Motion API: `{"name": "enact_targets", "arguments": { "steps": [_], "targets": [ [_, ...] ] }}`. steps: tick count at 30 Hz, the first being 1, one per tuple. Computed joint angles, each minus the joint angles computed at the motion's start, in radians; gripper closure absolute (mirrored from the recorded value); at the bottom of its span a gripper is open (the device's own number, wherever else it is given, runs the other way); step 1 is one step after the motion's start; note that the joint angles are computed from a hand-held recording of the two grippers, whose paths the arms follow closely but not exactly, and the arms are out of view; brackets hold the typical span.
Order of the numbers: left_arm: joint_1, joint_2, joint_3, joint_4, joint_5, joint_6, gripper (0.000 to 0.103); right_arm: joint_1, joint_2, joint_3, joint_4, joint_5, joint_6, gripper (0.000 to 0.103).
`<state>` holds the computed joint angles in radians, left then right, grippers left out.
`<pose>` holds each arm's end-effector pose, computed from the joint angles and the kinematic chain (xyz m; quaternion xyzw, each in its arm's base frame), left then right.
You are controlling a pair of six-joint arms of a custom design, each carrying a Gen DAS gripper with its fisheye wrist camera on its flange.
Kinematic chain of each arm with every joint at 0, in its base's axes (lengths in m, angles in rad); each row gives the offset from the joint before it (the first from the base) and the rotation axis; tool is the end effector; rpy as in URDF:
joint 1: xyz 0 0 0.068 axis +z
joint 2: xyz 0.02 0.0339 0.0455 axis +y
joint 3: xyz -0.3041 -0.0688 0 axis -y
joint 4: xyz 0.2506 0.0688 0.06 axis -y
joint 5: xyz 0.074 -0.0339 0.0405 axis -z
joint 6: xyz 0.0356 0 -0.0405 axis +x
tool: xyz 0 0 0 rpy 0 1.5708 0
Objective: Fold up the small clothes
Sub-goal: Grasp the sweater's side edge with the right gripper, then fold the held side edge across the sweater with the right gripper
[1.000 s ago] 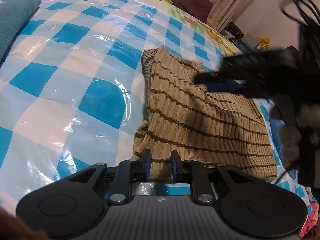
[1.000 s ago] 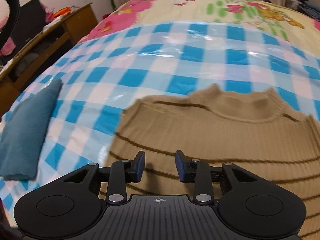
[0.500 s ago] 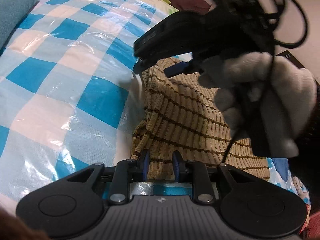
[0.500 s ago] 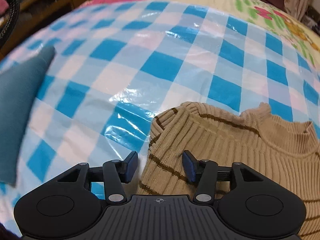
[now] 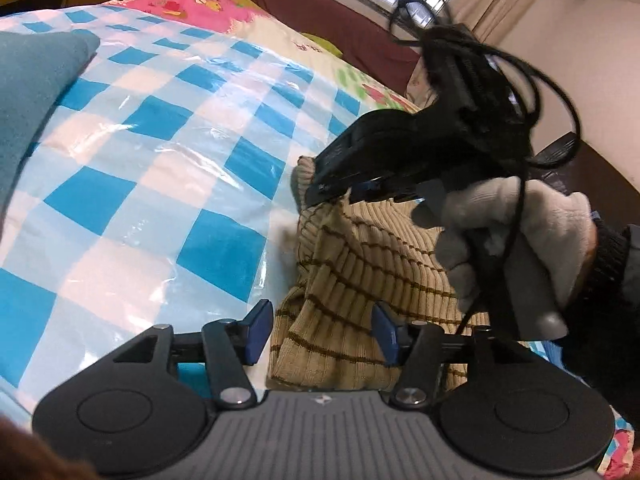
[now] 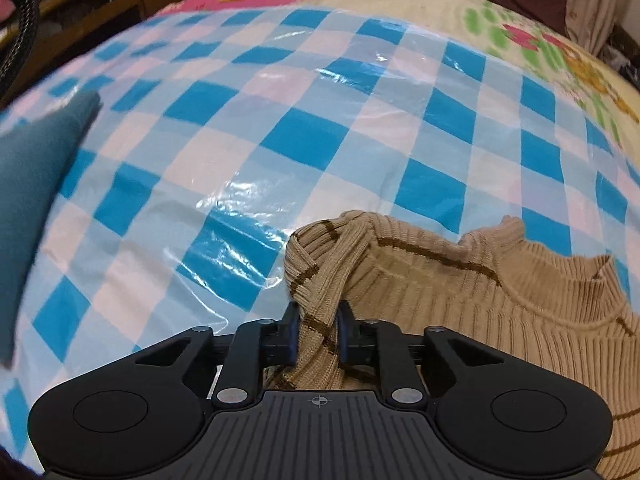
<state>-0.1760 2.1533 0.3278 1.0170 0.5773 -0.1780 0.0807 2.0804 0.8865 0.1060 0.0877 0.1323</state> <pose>0.2466 -0.0636 0.0347 0.1050 0.8899 -0.3229 0.3045 0.3663 0.0265 0.0711 0.0355 0.9695 -0.0169 0.2420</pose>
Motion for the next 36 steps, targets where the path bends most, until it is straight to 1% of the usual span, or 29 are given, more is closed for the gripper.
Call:
{"name": "enact_targets", "arguments": {
  "steps": [4,6,10,13,16,18,19,21,24,27,28,29,30,32,33,35,36],
  "targets": [
    [-0.032,-0.003,0.022,-0.063,-0.052,0.03,0.043,-0.047,-0.04,-0.047,0.04,-0.079,0.006,0.09],
    [-0.076,0.009,0.04,-0.073,-0.095,0.015,0.043,-0.072,-0.063,-0.073,0.061,-0.121,0.011,0.09],
    [-0.087,0.016,0.066,-0.11,-0.123,0.023,0.043,-0.121,-0.1,-0.112,0.091,-0.189,0.019,0.09],
    [-0.11,0.027,0.066,-0.094,-0.153,0.02,0.042,-0.152,-0.122,-0.134,0.108,-0.228,0.022,0.09],
    [-0.135,0.027,0.07,-0.109,-0.186,0.025,0.042,-0.178,-0.136,-0.151,0.124,-0.262,0.025,0.09],
    [-0.15,0.018,0.05,-0.09,-0.207,0.015,0.042,-0.195,-0.146,-0.16,0.131,-0.282,0.029,0.09],
    [-0.153,0.013,0.037,-0.072,-0.217,0.012,0.041,-0.203,-0.15,-0.165,0.135,-0.289,0.03,0.09],
    [-0.171,0.014,0.028,-0.052,-0.258,-0.005,0.035,-0.218,-0.16,-0.174,0.141,-0.305,0.028,0.09],
    [-0.171,0.008,0.042,-0.091,-0.267,-0.016,0.034,-0.239,-0.165,-0.183,0.15,-0.332,0.029,0.09],
    [-0.189,0.012,0.052,-0.087,-0.279,-0.034,0.035,-0.254,-0.168,-0.194,0.162,-0.355,0.031,0.09],
    [-0.198,0.011,0.056,-0.091,-0.287,-0.036,0.038,-0.259,-0.168,-0.196,0.165,-0.361,0.031,0.09],
    [-0.204,0.011,0.061,-0.098,-0.287,-0.036,0.047,-0.264,-0.17,-0.199,0.166,-0.368,0.031,0.09],
    [-0.207,0.007,0.067,-0.112,-0.282,-0.04,0.05,-0.27,-0.173,-0.202,0.167,-0.375,0.031,0.09],
    [-0.207,0.0,0.066,-0.116,-0.27,-0.054,0.062,-0.286,-0.18,-0.207,0.166,-0.392,0.027,0.09],
    [-0.205,-0.006,0.065,-0.12,-0.264,-0.061,0.065,-0.294,-0.184,-0.209,0.165,-0.4,0.024,0.09],
    [-0.204,-0.023,0.068,-0.134,-0.241,-0.081,0.076,-0.312,-0.193,-0.214,0.163,-0.415,0.02,0.09],
    [-0.208,-0.035,0.069,-0.143,-0.228,-0.088,0.077,-0.323,-0.198,-0.217,0.163,-0.423,0.018,0.09]
  ]
}}
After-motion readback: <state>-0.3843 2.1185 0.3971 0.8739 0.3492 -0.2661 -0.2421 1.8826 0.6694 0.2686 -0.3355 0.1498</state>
